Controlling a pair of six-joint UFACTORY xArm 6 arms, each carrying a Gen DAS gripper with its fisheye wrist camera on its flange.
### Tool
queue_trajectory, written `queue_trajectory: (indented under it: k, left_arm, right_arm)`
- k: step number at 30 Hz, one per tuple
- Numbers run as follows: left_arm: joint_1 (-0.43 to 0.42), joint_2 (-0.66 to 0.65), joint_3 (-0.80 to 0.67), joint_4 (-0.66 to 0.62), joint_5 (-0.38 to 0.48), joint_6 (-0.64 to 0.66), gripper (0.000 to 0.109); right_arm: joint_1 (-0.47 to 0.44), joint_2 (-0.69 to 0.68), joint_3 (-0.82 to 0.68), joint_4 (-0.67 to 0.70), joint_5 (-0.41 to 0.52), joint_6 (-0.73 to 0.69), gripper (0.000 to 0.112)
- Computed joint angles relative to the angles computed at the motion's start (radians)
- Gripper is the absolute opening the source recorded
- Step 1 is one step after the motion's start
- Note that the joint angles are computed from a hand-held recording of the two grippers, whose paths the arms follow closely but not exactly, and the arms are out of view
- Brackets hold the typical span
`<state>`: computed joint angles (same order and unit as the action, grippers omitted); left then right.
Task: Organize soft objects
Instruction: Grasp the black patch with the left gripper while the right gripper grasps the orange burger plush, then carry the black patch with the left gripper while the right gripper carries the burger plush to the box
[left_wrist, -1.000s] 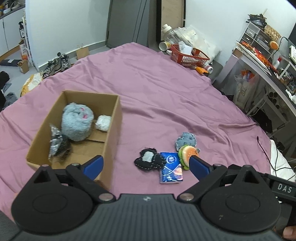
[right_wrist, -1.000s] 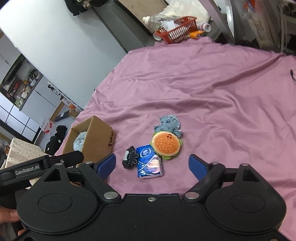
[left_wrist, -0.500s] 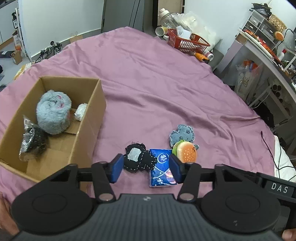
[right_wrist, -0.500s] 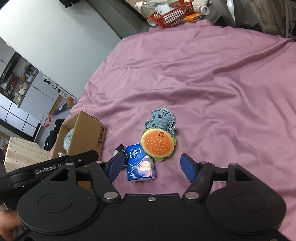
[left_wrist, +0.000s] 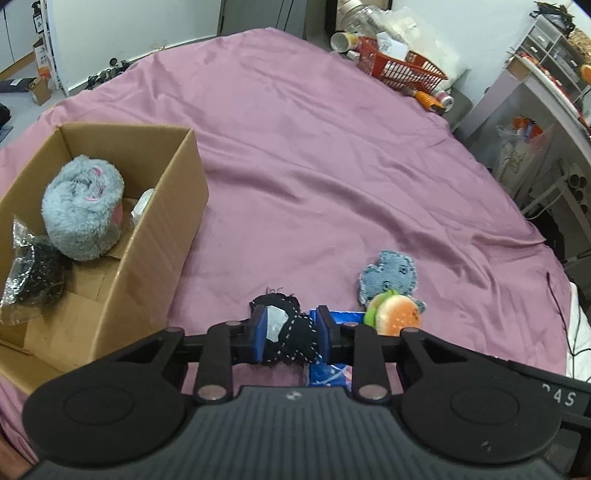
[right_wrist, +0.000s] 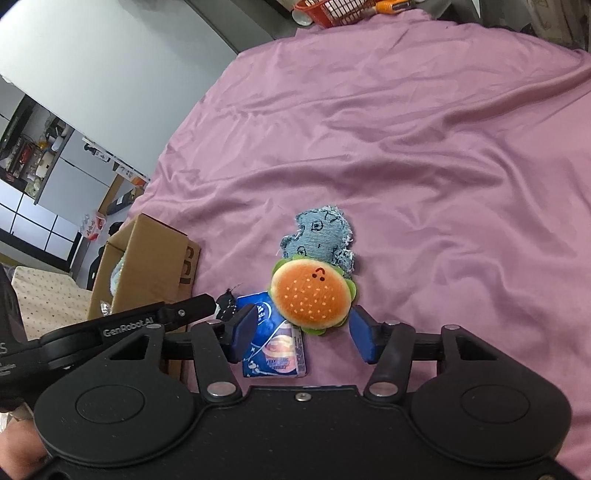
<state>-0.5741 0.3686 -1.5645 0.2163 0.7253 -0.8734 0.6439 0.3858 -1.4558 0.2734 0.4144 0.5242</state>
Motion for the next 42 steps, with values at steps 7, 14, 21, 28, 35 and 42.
queue_trajectory:
  k: [7, 14, 21, 28, 35, 42]
  left_arm:
    - [0.008, 0.081, -0.075, -0.012, 0.058, 0.016, 0.027]
    - [0.004, 0.147, -0.144, -0.005, 0.127, 0.060, 0.035]
    - [0.000, 0.179, -0.183, 0.013, 0.201, 0.066, 0.061]
    - [-0.001, 0.141, -0.129, 0.000, 0.145, 0.051, 0.031]
    - [0.001, 0.047, -0.029, -0.009, 0.046, 0.041, 0.027]
    - [-0.005, -0.022, 0.013, 0.021, 0.012, 0.015, 0.027]
  right_arm:
    - [-0.008, 0.052, -0.063, 0.007, 0.044, -0.007, 0.054]
    - [-0.011, 0.092, -0.109, 0.016, 0.074, -0.016, 0.056]
    - [-0.016, 0.129, -0.153, -0.003, 0.105, 0.021, 0.060]
    - [-0.011, 0.117, -0.145, -0.052, 0.103, 0.067, 0.040]
    - [-0.001, 0.062, -0.103, -0.106, 0.091, 0.114, 0.038]
    - [0.021, 0.016, -0.096, -0.194, 0.093, 0.201, 0.038]
